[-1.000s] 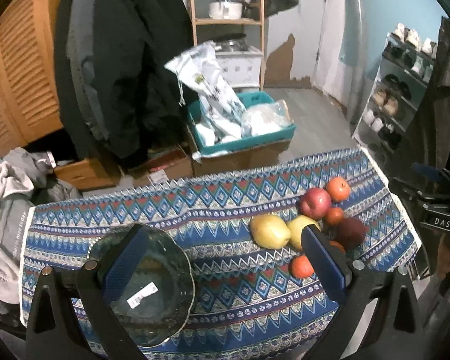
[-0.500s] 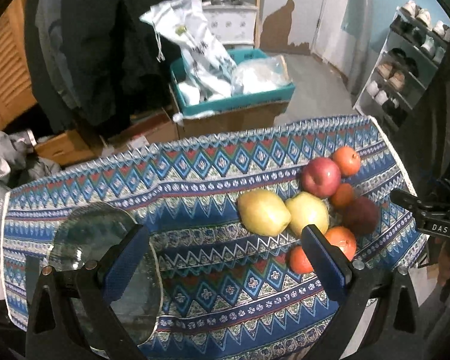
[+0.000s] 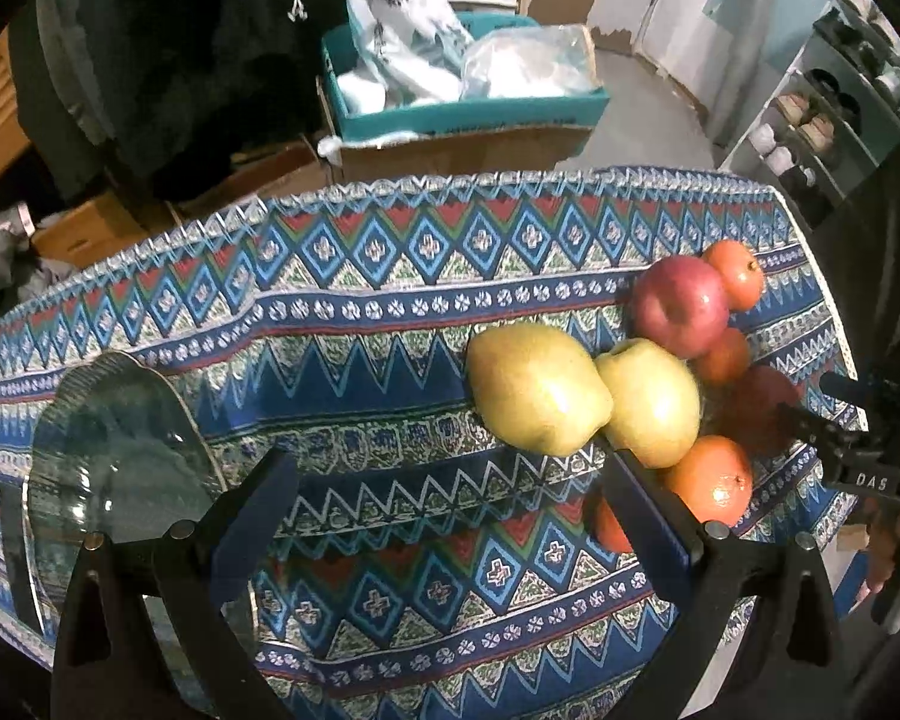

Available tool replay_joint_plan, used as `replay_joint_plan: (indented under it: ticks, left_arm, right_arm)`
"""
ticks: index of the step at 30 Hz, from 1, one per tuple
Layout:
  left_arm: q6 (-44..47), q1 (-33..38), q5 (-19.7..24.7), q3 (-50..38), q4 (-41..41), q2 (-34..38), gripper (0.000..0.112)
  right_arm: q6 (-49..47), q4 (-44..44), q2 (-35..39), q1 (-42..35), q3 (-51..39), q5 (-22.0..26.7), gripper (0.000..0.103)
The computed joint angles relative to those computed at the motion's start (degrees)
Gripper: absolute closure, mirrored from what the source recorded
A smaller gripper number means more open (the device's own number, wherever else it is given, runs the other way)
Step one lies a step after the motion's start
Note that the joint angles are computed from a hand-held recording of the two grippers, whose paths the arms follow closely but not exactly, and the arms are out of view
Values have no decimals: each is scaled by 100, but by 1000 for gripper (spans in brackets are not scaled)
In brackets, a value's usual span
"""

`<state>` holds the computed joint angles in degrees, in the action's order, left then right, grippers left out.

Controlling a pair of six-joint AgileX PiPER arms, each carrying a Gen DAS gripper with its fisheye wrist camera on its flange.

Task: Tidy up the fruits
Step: 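Move both tools down toward the fruit cluster, then grasp the large yellow-green pear with the left tool while the right tool grasps the red apple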

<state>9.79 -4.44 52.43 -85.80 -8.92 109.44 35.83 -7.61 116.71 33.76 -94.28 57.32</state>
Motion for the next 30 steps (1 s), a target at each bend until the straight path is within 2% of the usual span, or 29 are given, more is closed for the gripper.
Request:
replay_joint_plan:
  ticks: [8,15,21,30]
  left_arm:
    - [-92,-28,104,-230,-138,390,10]
    - [-148,-63,214,-617,-402,720,10]
    - [-280,-114,353,-1014,-520,1093,10]
    - [-427,-112,507,-1403,-702,1465,10]
  right_arm:
    - [-347,350,331,-125,-61,-87,13]
    - [-701,899,609,-289,-213,-228,23]
    - [-698,923,843,-280,-493,-216,23]
    - [-466,687,301,-367,223,-571,23]
